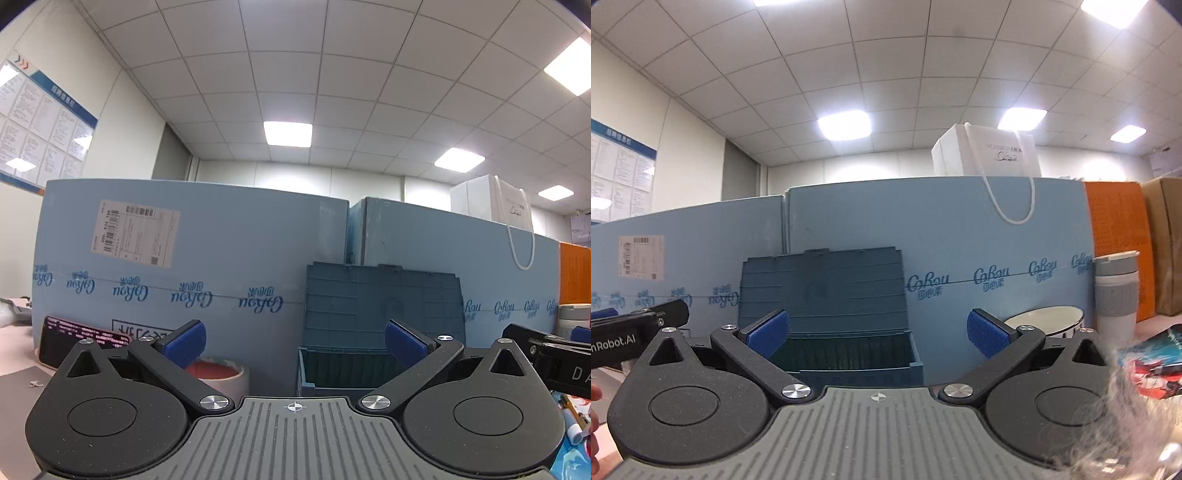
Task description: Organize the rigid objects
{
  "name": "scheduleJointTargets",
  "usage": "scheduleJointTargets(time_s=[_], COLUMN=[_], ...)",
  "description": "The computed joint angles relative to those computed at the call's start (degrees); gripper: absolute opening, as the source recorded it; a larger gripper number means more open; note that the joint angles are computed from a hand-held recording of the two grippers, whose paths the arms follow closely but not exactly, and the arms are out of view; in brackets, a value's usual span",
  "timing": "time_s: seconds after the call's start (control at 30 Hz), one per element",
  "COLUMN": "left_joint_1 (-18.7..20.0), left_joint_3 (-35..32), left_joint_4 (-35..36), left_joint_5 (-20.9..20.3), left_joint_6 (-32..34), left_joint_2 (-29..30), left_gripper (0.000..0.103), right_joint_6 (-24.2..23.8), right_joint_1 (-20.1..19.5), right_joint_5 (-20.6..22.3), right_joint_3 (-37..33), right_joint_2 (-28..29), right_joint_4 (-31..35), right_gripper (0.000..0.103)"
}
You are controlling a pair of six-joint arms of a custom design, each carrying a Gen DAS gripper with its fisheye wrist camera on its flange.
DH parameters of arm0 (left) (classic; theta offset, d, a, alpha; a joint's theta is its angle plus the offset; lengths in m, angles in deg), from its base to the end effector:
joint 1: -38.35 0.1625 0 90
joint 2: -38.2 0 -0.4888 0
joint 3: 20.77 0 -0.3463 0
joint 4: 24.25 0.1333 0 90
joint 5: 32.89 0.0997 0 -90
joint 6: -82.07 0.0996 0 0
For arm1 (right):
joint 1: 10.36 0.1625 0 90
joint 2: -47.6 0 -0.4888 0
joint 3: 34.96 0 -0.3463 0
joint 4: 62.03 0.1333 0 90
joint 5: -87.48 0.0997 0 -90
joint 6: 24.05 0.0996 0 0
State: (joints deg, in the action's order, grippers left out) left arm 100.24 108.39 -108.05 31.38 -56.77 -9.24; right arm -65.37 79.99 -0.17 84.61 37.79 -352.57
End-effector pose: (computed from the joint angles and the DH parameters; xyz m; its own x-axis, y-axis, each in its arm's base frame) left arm -0.0675 -0.5011 0.0835 -0.7634 0.0104 -0.6459 0.6446 -0.0516 -0.7627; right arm 0.1402 -0.4619 0.0209 -0.7503 -0.0264 0.6606 -0.6595 -0.0413 -0.7506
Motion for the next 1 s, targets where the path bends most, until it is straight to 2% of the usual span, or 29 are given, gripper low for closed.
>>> scheduleJointTargets(time_s=[0.37,0.73,0.83,1.0], left_joint_1=[-0.6,-0.7,-0.7,-1.3], left_joint_3=[0.3,0.7,0.7,0.3], left_joint_4=[-3.3,-5.3,-5.3,-5.9], left_joint_5=[-3.6,-3.4,-3.4,-5.9], left_joint_6=[1.3,2.9,3.0,4.5], left_joint_2=[0.6,1.0,1.0,1.4], left_gripper=[0.103,0.103,0.103,0.103], right_joint_6=[-6.0,-5.1,-4.9,-3.9], right_joint_1=[1.8,0.5,0.5,0.5], right_joint_5=[-3.0,1.8,1.9,1.5], right_joint_3=[-2.5,-1.3,-1.1,-0.9], right_joint_2=[1.6,2.3,2.2,1.7], right_joint_4=[-1.1,-3.7,-3.3,-2.3], right_gripper=[0.103,0.103,0.103,0.103])
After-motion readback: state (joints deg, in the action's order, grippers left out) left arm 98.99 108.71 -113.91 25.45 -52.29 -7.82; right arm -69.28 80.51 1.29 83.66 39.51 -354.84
